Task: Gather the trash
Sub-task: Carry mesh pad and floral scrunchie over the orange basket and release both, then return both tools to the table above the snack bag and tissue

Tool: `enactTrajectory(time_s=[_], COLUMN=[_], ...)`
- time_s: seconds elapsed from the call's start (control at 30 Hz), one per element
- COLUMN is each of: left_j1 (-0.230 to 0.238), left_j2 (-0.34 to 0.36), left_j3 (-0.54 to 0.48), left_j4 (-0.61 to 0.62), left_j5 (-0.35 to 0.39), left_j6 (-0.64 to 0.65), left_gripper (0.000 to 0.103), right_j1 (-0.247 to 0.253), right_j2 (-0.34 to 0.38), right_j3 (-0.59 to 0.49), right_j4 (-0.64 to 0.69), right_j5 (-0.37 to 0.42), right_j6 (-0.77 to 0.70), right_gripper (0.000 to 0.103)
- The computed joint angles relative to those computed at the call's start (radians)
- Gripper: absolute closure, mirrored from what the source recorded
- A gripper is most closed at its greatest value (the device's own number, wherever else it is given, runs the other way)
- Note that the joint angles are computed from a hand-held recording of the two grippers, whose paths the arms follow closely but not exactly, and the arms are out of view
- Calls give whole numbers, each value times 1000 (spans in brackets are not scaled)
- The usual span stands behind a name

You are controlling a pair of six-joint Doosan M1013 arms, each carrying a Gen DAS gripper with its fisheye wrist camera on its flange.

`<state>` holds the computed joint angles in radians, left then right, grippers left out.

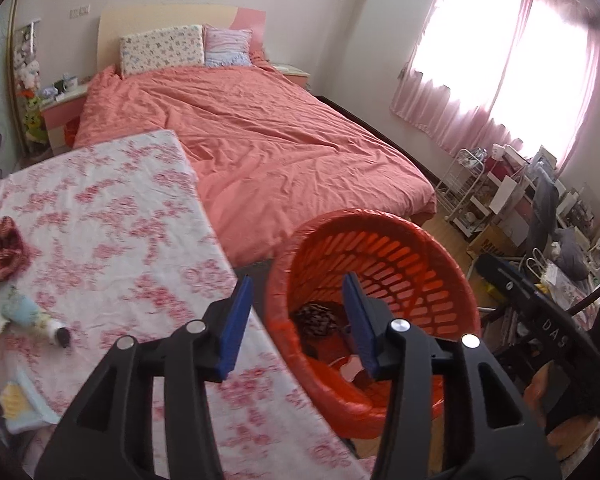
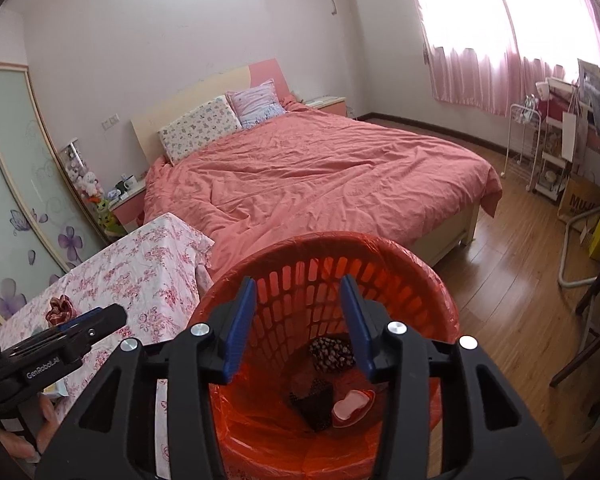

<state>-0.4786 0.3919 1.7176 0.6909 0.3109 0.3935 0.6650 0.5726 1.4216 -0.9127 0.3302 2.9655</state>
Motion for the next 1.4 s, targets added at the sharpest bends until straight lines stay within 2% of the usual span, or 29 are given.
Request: enactTrajectory(time_s=[0.23, 0.4, 0.53, 0.67, 0.83, 0.97, 1.2, 1.33, 1.4], left_j1=[-1, 12, 29, 50, 84, 112, 145, 152, 156], left_j2=[-90, -172, -239, -304, -352, -366, -371, -357, -351], left_j3=[107, 206, 282, 356, 412, 439, 460, 460, 459], left_j4=[236, 364, 427, 450, 429, 414, 394, 389, 388], left_j5=[93, 174, 247, 349, 461, 516, 494, 478, 468], left_j6=[-218, -387, -505, -596, -633, -636, -619, -611, -609], left_gripper=[50, 45, 42, 38, 37, 35, 32, 32, 30], right_j1=[30, 57, 84, 119, 163, 195, 243, 270, 279], right_j2=[10, 18, 35, 64, 104, 132, 170, 200, 214], right_j3=[-32, -53, -83, -126, -182, -222, -282, -329, -349], right_j4=[28, 115, 250, 475, 752, 895, 978, 868, 774], right_j5=[18, 12, 12, 18, 49, 84, 122, 188, 231], right_j6=[-73, -191, -354, -616, -917, -1068, -1154, -1111, -1049], right_gripper=[55, 55, 55, 55, 55, 55, 55, 52, 52])
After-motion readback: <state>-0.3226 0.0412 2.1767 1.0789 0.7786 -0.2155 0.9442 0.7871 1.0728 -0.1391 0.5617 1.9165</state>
